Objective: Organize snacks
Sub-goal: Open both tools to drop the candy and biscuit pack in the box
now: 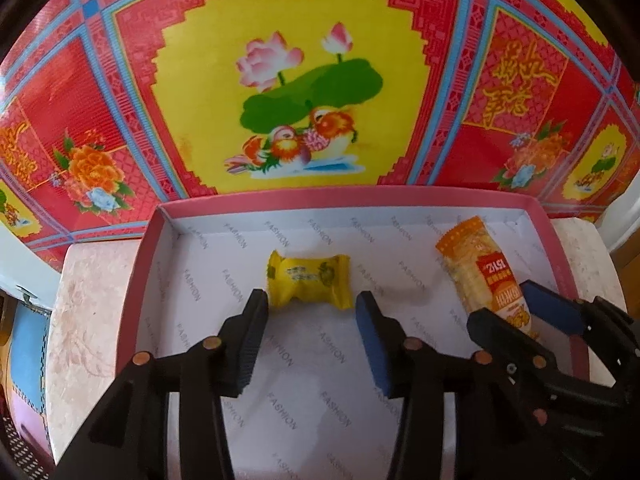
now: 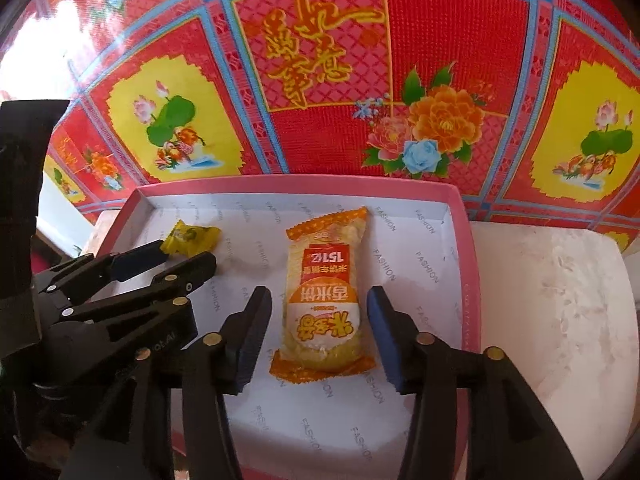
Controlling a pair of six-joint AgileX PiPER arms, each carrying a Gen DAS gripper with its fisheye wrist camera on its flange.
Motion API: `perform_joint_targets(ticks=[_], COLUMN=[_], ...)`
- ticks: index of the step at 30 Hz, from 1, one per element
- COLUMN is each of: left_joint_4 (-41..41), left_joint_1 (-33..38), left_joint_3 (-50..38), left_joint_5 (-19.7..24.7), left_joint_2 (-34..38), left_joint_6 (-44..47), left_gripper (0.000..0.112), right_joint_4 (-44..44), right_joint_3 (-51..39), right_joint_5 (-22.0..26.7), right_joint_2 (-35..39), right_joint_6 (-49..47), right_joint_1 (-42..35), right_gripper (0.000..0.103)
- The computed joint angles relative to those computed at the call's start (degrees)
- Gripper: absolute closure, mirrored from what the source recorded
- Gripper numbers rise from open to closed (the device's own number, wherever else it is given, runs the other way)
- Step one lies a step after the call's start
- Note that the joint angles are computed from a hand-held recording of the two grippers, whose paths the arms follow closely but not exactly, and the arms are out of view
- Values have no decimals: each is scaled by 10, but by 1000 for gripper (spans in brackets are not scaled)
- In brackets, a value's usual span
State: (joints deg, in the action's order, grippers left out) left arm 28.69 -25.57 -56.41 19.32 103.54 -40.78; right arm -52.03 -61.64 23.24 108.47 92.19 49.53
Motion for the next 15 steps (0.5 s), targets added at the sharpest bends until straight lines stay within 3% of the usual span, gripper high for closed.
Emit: perform_joint_targets(ticks=[10, 15], left_joint_4=[28, 46], left_joint_1=[-31, -58], left_joint_3=[43, 100], left_joint_5=[20, 28], left_joint_2=[-64, -130], left_joint_6=[-37, -76], left_gripper=[64, 64], right_joint_4=[-21, -31], right_joint_3=[28, 51], right_joint_5=[19, 35], right_joint_2=[-47, -78], right_joint_6=[45, 72], right_joint_1=[35, 62], right_gripper=[51, 51])
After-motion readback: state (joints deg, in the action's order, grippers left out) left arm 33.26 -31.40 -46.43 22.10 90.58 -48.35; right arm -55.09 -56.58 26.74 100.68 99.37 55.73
